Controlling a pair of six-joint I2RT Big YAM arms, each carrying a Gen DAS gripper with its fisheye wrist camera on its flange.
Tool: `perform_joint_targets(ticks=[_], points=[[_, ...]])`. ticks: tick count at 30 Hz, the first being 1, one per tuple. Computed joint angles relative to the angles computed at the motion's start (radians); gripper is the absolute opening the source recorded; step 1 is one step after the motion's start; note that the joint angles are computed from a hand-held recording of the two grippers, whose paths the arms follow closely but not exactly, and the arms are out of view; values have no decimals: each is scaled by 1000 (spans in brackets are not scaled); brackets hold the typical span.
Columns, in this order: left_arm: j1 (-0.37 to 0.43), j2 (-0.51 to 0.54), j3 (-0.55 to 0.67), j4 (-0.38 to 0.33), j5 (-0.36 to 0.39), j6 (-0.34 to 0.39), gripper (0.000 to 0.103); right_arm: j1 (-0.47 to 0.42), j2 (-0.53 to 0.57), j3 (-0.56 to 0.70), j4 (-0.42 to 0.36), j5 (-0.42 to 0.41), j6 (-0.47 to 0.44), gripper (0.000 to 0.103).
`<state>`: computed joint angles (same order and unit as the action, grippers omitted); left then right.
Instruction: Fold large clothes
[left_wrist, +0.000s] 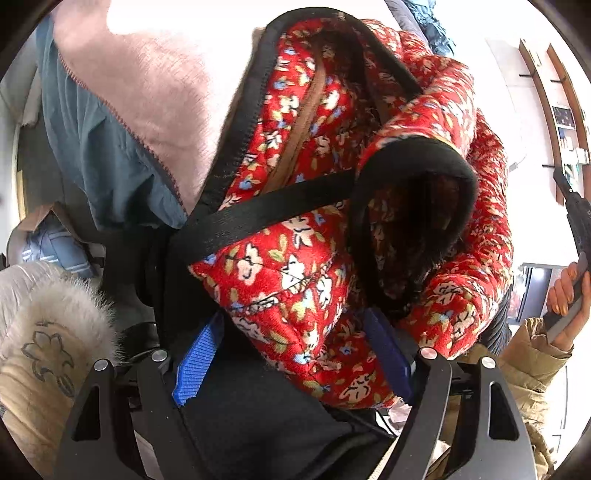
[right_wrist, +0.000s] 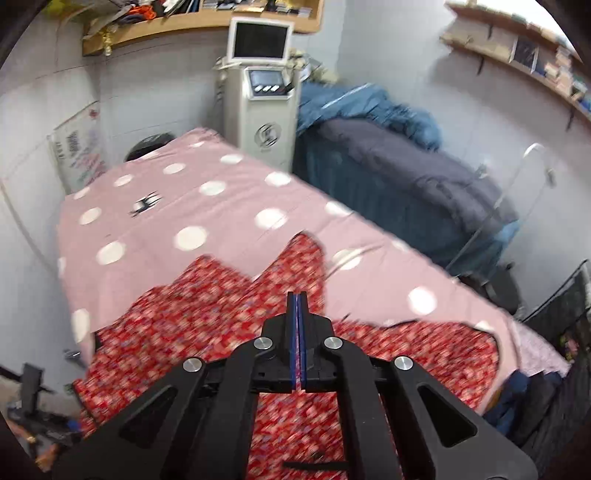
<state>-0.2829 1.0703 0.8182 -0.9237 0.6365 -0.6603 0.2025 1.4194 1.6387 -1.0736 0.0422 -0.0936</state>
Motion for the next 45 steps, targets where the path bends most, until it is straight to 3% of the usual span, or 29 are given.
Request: perform_joint_targets(ticks=[1, 2, 4, 6, 10, 11, 12, 13, 14, 16, 17, 18, 19, 20, 24, 28, 33, 34, 36, 37, 38, 40, 43, 45], points=[[-6, -8, -3, -3, -5, 7, 76, 13, -1, -14, -24, -53, -16, 70], [2, -11, -3, -11, -4, 38, 76, 30, -13, -42, -35, -97, -40, 95], [14, -40, -2, -43, -21, 65, 76, 105, -54, -141, 21, -174, -89, 96], [44, -78, -2, -77, -56, 106, 78, 209, -59, -202, 36, -176, -144, 96], [72, -139, -29, -65, -82, 115, 87, 375, 17, -215, 26, -69, -213, 96], [62, -132, -30, -80, -105, 90, 76, 409, 35, -225, 23, -14, -224, 97], [57, -115, -19, -113, -126, 70, 77, 425, 62, -227, 23, 24, -222, 97], [64, -103, -41, -97, -103, 35, 78, 425, 70, -234, 9, 38, -210, 97], [74, -104, -74, -56, -45, -13, 79, 420, 88, -220, -30, 42, -187, 95], [82, -125, -118, 28, 31, -77, 79, 395, 124, -215, -64, 92, -155, 57], [77, -137, -128, 67, 46, -96, 79, 371, 119, -228, -49, 86, -164, 46], [72, -138, -122, 70, 39, -93, 79, 346, 98, -244, -25, 60, -163, 26], [63, -136, -106, 64, 22, -83, 80, 316, 80, -244, -17, 30, -152, 19], [54, -135, -92, 62, 10, -81, 80, 286, 64, -236, -14, 6, -127, 17], [25, -133, -46, 84, -15, -109, 80, 169, -42, -215, 137, 54, -38, 14], [-32, -105, 9, 102, -55, -130, 82, 25, -89, -138, 208, 87, 53, 12], [-75, -52, 0, 206, -23, -240, 81, -144, -170, -114, 294, 137, 82, 11], [-82, -44, 0, 235, -16, -259, 77, -166, -190, -121, 306, 147, 79, 11], [-104, -27, 10, 301, 2, -294, 50, -210, -231, -132, 309, 147, 81, 11], [-119, -12, 33, 283, -22, -287, 32, -238, -257, -138, 300, 130, 94, 11], [-146, 9, 83, 214, -105, -241, 21, -268, -281, -143, 290, 103, 110, 11], [-169, 35, 160, 124, -188, -157, 15, -320, -321, -136, 272, 64, 110, 11], [-145, 47, 270, 86, -185, -106, 12, -406, -380, -102, 260, -9, 74, 11], [-146, 55, 367, 52, -232, -31, 11, -475, -401, -66, 242, -88, 69, 11]])
